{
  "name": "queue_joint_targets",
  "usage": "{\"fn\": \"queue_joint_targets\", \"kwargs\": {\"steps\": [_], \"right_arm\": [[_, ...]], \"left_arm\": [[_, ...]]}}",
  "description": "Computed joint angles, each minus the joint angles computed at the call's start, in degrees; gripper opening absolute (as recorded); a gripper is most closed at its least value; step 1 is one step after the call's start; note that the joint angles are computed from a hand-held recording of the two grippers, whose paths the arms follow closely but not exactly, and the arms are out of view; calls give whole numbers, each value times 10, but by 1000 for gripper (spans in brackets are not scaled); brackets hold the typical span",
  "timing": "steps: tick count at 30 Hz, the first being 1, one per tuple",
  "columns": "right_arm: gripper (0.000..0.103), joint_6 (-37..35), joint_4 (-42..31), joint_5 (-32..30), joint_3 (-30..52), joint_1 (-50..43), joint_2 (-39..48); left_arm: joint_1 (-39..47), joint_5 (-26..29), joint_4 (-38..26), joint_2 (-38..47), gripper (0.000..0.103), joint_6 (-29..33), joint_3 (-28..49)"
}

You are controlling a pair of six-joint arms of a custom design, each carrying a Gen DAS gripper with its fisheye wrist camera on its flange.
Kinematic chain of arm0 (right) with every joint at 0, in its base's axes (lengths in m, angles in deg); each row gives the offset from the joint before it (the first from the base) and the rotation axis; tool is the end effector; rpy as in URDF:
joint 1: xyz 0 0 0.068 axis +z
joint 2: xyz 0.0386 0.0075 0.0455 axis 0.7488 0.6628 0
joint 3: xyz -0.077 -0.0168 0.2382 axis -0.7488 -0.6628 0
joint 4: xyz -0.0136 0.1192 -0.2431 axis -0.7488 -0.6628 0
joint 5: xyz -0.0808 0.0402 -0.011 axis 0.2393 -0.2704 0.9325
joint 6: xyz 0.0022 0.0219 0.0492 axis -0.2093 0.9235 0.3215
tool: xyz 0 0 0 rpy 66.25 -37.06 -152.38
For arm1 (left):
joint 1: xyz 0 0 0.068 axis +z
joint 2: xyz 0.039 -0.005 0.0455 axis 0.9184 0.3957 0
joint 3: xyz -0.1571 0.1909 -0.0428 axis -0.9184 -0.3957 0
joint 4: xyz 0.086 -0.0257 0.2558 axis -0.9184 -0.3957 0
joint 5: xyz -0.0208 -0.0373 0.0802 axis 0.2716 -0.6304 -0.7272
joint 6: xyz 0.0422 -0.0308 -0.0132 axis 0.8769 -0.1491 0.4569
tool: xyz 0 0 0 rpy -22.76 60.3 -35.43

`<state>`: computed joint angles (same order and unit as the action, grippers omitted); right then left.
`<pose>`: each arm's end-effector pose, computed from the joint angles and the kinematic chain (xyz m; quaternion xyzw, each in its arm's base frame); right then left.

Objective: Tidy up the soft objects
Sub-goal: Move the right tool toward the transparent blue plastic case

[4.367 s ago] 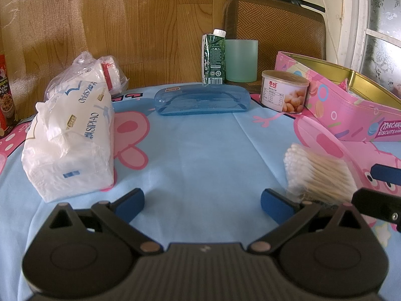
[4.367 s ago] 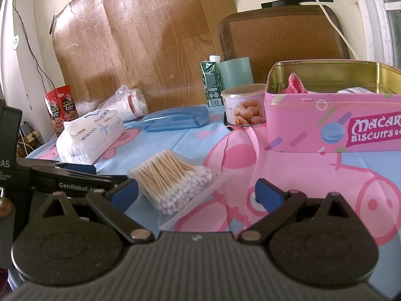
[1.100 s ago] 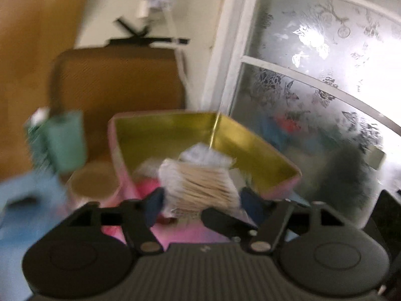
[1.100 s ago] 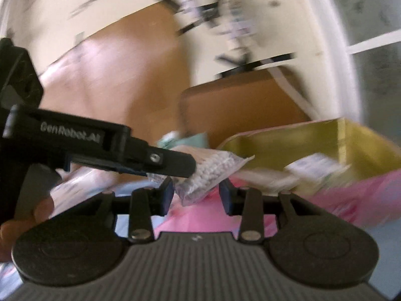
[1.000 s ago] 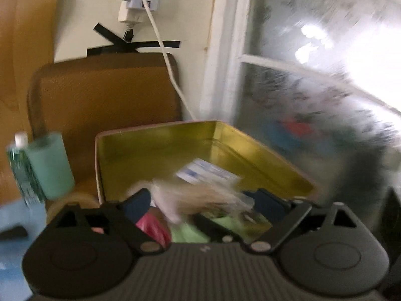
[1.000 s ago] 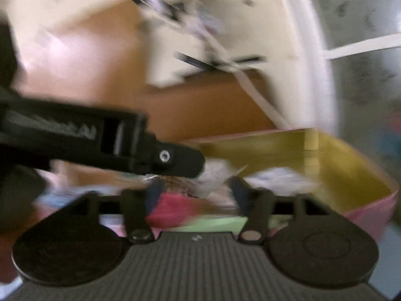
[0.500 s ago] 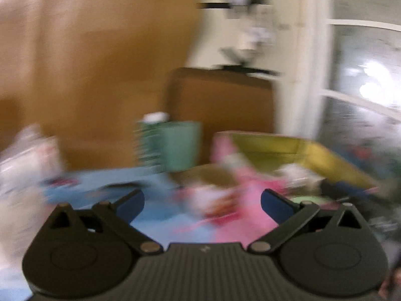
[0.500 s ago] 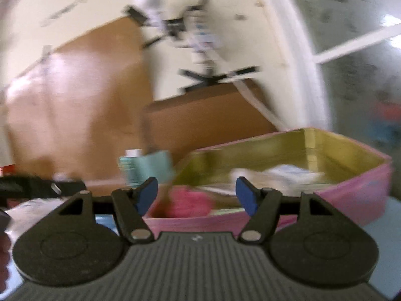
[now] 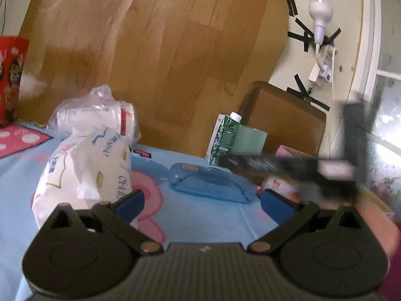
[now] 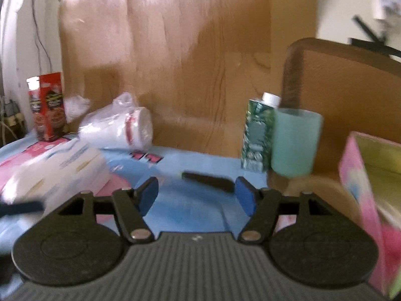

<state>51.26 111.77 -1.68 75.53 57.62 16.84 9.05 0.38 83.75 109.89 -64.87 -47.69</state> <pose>0.2928 0.0644 0.0886 -0.2555 0.8115 0.2155 0.4793 0.1236 -0.1456 0.0433 -0.0927 0.8133 -0.1200 0.5618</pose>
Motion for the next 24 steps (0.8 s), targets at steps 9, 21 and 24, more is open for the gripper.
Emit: {"fn": "queue_joint_targets", "kwargs": {"steps": [9, 21, 24], "right_arm": [[47, 49, -253, -7, 178, 30, 84], [53, -42, -195, -165, -128, -129, -142], [57, -42, -181, -209, -163, -196, -156]], "left_arm": [[16, 25, 39, 10, 103, -14, -16], [31, 85, 59, 23, 103, -11, -17], [35, 100, 27, 22, 103, -3, -2]]}}
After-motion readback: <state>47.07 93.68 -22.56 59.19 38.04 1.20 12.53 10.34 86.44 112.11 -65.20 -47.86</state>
